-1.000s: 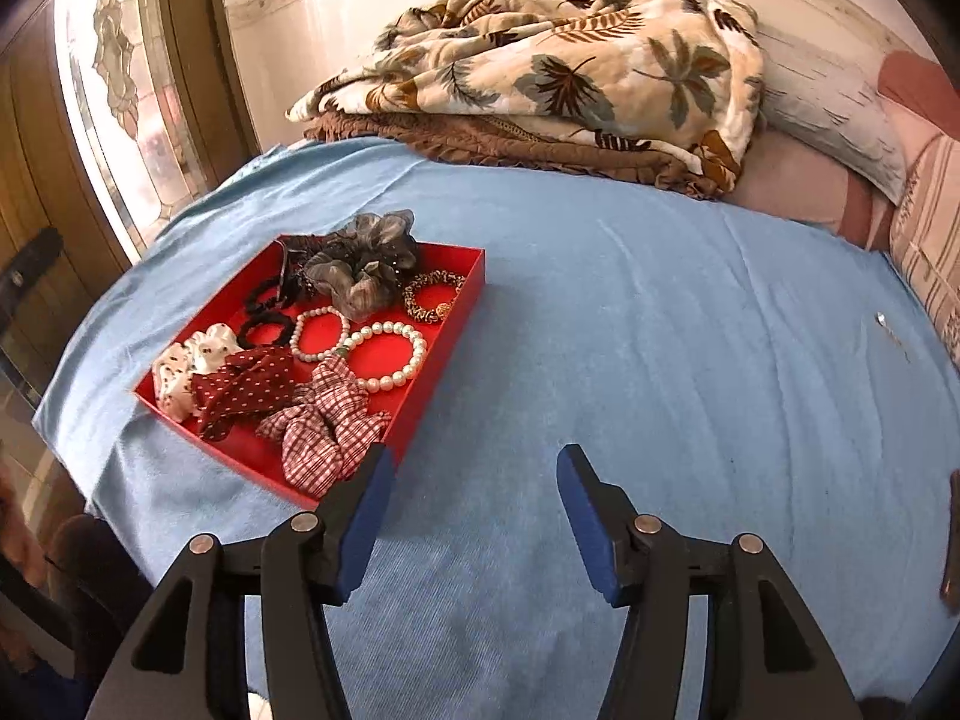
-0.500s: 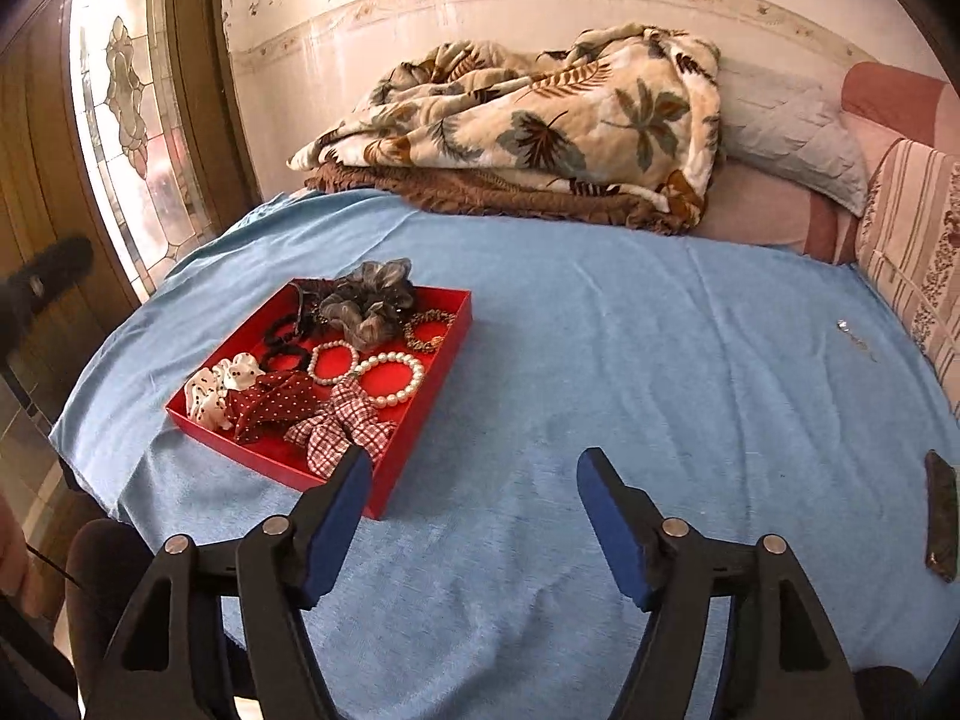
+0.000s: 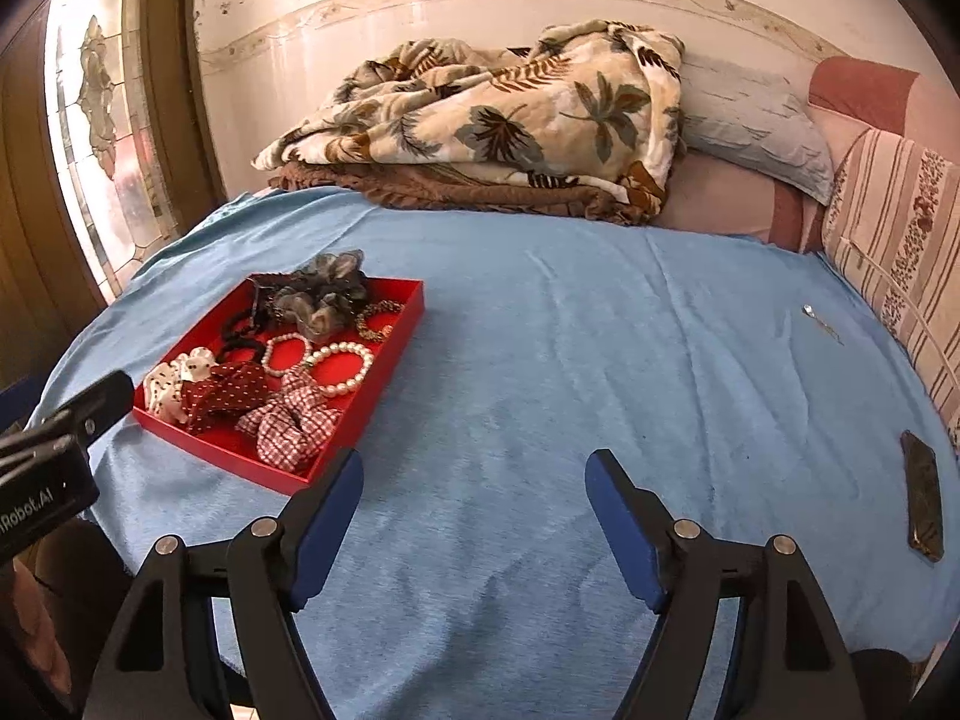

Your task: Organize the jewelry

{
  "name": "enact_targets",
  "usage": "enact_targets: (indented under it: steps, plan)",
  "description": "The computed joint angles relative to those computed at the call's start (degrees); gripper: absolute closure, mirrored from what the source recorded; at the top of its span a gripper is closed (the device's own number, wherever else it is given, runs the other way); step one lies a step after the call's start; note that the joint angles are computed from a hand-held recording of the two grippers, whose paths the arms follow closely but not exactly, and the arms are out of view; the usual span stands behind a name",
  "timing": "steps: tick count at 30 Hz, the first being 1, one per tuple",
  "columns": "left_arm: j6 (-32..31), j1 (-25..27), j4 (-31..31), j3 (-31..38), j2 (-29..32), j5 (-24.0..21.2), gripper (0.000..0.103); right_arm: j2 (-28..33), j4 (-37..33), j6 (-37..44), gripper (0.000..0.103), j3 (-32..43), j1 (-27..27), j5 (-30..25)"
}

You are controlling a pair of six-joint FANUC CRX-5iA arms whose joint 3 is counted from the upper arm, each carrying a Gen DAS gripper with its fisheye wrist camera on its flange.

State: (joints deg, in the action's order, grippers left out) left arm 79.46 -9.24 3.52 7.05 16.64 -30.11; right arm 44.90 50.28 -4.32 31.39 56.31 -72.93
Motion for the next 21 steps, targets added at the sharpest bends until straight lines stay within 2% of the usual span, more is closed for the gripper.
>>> enact_targets:
  steps: [6,21]
  plan:
    - [-0.7,-0.1,0.1,1.8,1.6,-2.9,0.0,0.8,-2.0,1.3,0.022,1.2,-0.4,-0.5]
    - [-2.7,-0.1,1.7,3.8,4.1,-6.6,0.0,2.4,-3.9,3.6,0.022,3.4,-0.8,-1.1]
